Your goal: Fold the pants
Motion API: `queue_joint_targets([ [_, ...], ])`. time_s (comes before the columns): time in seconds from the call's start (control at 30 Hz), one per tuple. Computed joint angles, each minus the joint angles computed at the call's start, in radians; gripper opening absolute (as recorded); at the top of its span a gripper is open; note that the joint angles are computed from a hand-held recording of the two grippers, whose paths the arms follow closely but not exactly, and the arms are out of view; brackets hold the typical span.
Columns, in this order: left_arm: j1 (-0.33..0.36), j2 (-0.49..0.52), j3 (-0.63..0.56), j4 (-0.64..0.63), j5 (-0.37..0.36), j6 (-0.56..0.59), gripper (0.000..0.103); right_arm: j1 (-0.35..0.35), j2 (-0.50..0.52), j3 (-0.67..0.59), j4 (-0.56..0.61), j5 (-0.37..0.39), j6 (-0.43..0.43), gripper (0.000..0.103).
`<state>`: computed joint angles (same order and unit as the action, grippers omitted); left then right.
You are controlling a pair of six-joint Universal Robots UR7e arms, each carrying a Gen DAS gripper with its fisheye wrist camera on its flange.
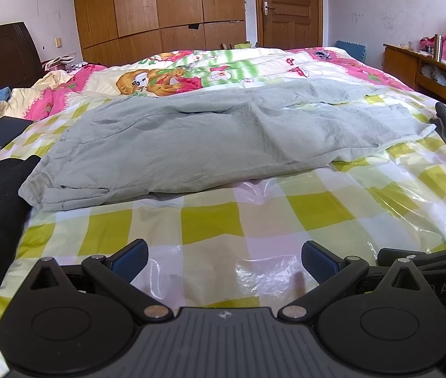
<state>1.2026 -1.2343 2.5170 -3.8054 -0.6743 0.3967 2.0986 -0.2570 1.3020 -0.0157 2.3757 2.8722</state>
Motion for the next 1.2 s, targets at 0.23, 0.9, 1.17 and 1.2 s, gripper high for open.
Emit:
queue_joint_targets([
  [0.23, 0.015, -0.003, -0.026, 0.01, -0.054, 0.035, 0.103, -0.036, -0.056, 0.014, -0.013, -0.028, 0.041, 0.1],
  [0.9, 0.075, 0.262, -0.382, 0.119, -0.276, 0.221, 0.103, -0.34, -0.092, -0.325, 0.136, -0.148, 0.254, 0.078],
  [1.17, 0.085, 0.321, -0.451, 0.162, -0.318, 0.225, 0.103, -0.391, -0.124, -0.318, 0.131, -0.247, 0.366, 0.049],
  [1.2, 0.084, 0.329, -0.458, 0.163, -0.314, 0.226, 0.103, -0.399, -0.133, -0.308, 0.12, -0.264, 0.383, 0.045],
])
